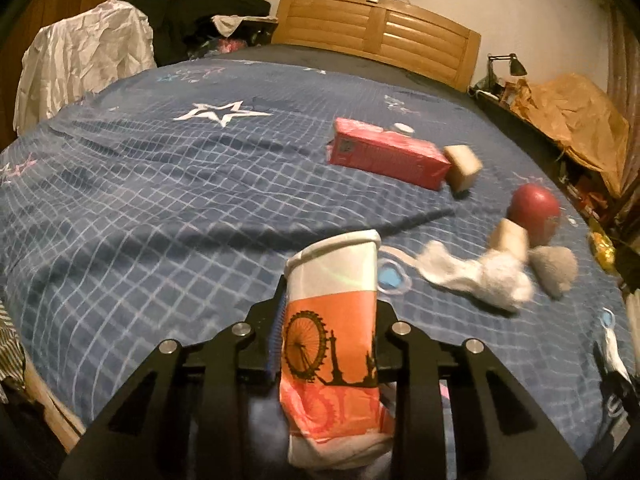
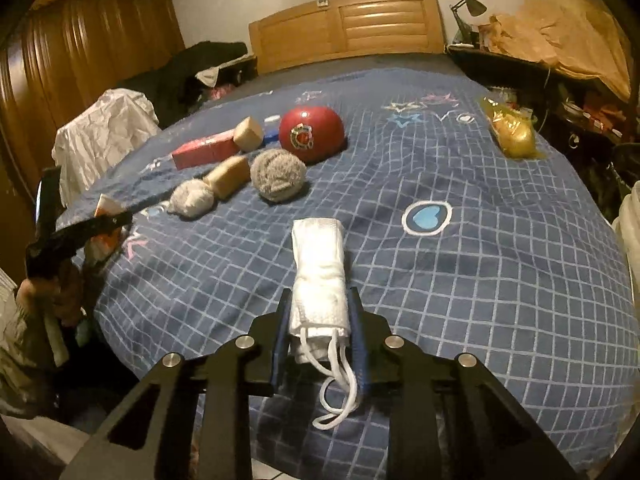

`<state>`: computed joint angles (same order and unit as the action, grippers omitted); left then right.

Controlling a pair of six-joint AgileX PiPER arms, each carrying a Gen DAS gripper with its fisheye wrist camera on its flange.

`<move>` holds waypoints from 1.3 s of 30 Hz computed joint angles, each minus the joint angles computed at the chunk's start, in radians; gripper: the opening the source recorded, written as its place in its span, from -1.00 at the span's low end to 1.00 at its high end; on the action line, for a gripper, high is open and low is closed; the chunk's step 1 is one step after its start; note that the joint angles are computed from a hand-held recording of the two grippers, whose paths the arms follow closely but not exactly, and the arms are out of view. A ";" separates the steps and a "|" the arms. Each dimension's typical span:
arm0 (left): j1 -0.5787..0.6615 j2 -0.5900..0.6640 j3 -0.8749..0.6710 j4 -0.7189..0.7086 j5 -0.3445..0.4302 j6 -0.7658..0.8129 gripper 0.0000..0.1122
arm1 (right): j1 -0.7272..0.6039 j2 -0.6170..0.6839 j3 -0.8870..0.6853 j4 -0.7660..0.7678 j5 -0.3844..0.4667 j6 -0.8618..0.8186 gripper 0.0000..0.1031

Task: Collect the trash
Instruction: 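Carry the orange cup and white mask over the white bucket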

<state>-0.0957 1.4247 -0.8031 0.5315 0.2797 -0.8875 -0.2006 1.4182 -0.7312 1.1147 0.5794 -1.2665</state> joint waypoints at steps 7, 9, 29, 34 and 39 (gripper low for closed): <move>-0.249 -0.068 -0.034 0.257 0.222 -0.281 -0.49 | -0.009 -0.083 0.021 0.024 0.055 -0.008 -0.46; -0.321 -0.065 -0.054 0.309 0.288 -0.330 -0.49 | -0.001 -0.116 0.033 0.021 0.063 -0.005 -0.46; -0.716 0.208 -0.502 0.349 0.538 -0.218 -0.49 | -0.465 -0.240 -0.022 0.027 0.333 -0.091 -0.46; -0.794 0.373 -0.745 0.286 0.553 -0.075 -0.49 | -0.720 -0.160 -0.161 0.009 0.450 -0.099 -0.46; -0.842 0.592 -1.107 0.159 0.600 0.129 -0.49 | -0.878 -0.045 -0.322 -0.038 0.486 -0.088 -0.46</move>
<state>-0.9376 2.0167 -1.9097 0.6905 0.8799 -0.7589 -1.0784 1.3731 -1.0536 1.0764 1.0655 -1.3548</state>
